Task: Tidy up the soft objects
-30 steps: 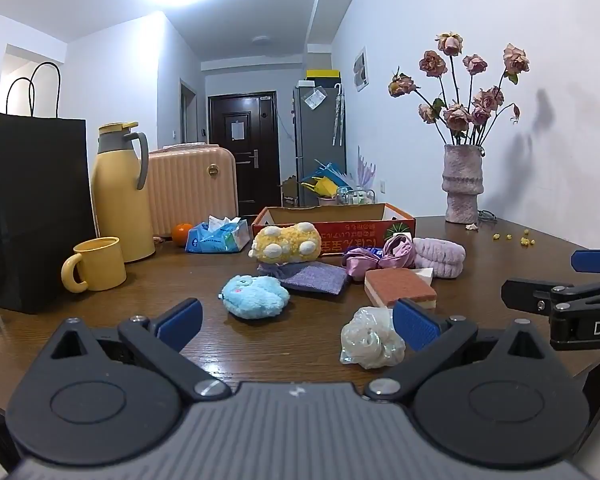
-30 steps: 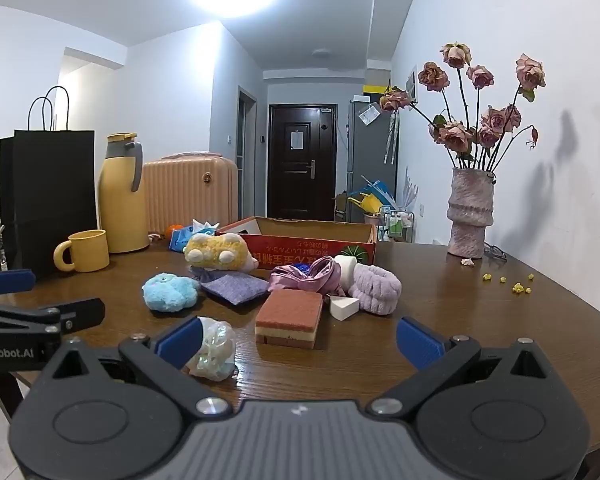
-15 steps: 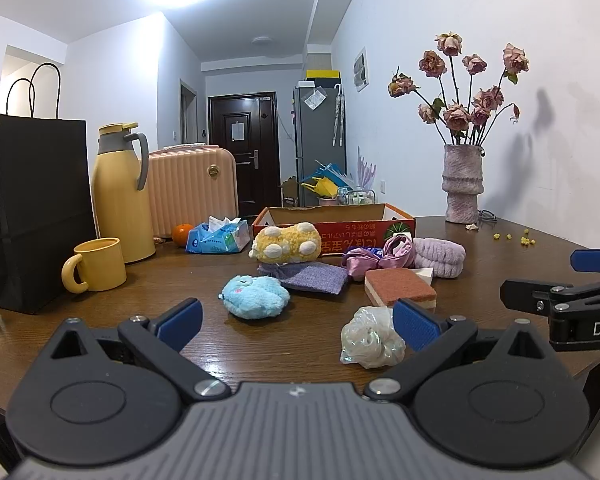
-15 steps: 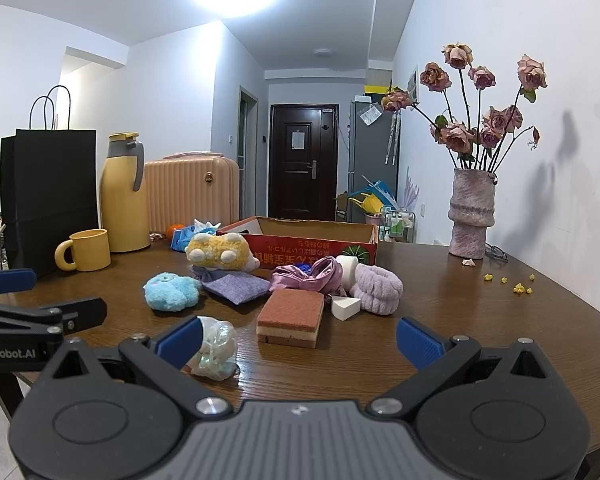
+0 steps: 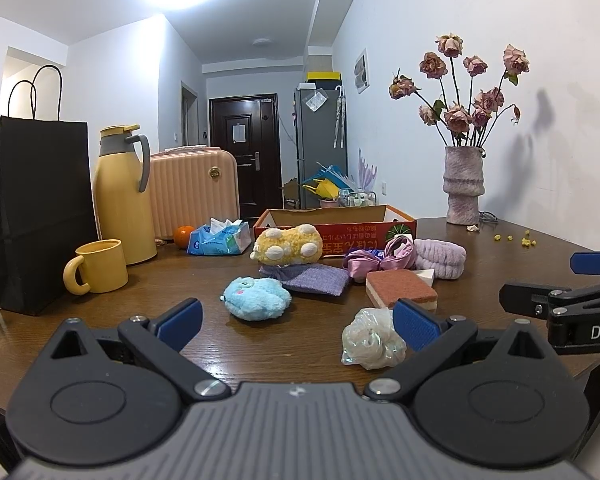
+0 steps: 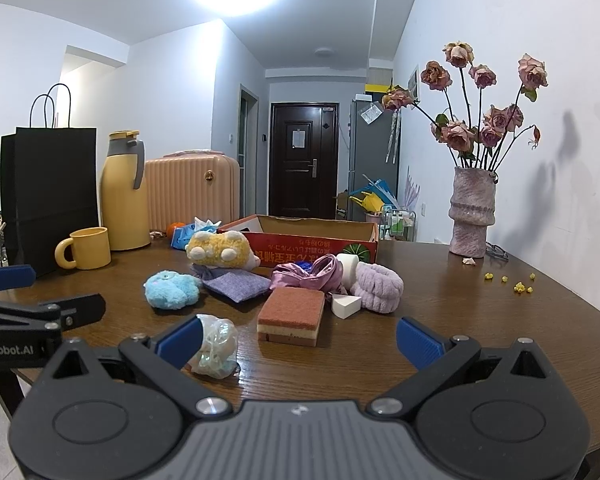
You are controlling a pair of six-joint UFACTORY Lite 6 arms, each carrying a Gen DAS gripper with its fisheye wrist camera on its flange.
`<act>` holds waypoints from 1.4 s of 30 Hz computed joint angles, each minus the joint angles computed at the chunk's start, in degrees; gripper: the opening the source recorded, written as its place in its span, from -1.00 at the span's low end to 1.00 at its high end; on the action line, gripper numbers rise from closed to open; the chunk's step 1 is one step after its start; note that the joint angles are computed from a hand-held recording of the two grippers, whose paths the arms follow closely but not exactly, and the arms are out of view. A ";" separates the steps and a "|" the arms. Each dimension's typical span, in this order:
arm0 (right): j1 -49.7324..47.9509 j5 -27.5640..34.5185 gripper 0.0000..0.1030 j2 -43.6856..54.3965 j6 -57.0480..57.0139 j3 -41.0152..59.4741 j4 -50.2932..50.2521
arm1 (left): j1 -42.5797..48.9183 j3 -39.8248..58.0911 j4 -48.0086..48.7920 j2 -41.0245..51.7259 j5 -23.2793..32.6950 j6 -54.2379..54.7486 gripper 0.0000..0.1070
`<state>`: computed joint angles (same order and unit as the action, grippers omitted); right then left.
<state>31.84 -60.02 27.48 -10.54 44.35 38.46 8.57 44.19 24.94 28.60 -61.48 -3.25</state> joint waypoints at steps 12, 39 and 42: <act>-0.02 0.03 1.00 -0.36 -0.01 -0.36 -0.01 | -0.54 1.09 -0.44 0.43 0.82 -0.26 0.93; 1.04 0.15 1.00 0.44 0.06 0.21 0.62 | 1.14 1.95 1.31 0.43 1.62 -1.20 0.93; 1.04 0.15 1.00 0.44 0.06 0.21 0.62 | 1.08 1.79 1.21 0.32 1.59 -1.16 0.93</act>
<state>32.88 -59.87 27.92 -10.48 44.56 39.08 9.66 45.99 26.16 28.92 -59.89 -4.41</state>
